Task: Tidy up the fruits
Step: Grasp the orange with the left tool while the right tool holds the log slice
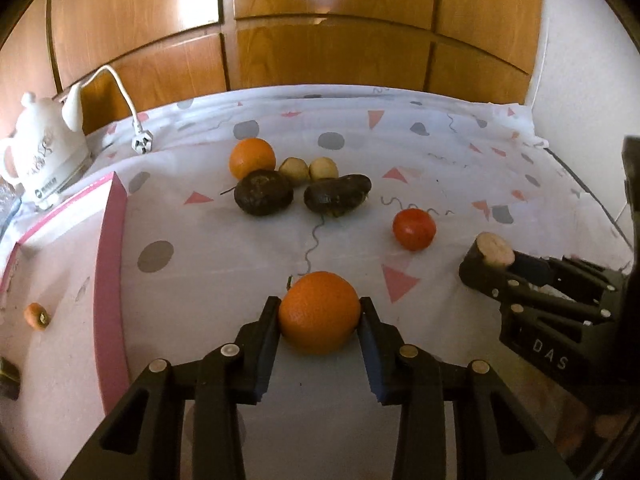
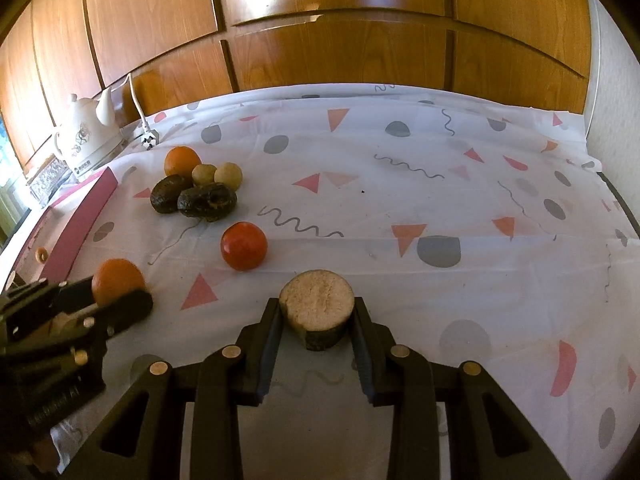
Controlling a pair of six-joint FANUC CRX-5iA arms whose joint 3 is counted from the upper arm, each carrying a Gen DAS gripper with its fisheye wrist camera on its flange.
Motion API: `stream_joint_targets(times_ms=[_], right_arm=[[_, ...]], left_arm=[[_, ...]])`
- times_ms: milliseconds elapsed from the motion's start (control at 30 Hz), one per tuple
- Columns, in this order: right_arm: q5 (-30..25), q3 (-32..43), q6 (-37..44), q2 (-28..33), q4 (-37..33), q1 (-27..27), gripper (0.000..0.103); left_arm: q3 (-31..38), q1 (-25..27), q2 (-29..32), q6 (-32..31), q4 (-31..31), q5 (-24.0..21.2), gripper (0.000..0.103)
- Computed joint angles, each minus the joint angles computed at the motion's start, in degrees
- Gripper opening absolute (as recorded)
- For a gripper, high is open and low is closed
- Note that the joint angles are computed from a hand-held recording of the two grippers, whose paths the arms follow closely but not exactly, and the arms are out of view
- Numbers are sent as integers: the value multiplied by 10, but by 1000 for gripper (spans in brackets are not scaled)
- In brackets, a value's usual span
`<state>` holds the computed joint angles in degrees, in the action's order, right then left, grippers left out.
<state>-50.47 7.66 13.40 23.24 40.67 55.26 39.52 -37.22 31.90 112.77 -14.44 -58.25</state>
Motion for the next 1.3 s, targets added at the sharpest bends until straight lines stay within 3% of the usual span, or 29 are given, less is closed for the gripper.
stream_joint_targets(times_ms=[567, 800, 1300], right_arm=[[-31, 17, 9, 14, 14, 8, 34], [-45, 26, 17, 21, 15, 10, 34], [-94, 59, 38, 43, 21, 21, 33]], left_arm=[[-39, 13, -30, -10, 38, 4, 37], [-70, 12, -73, 23, 15, 21, 37], [-95, 18, -127, 109, -50, -2, 38]])
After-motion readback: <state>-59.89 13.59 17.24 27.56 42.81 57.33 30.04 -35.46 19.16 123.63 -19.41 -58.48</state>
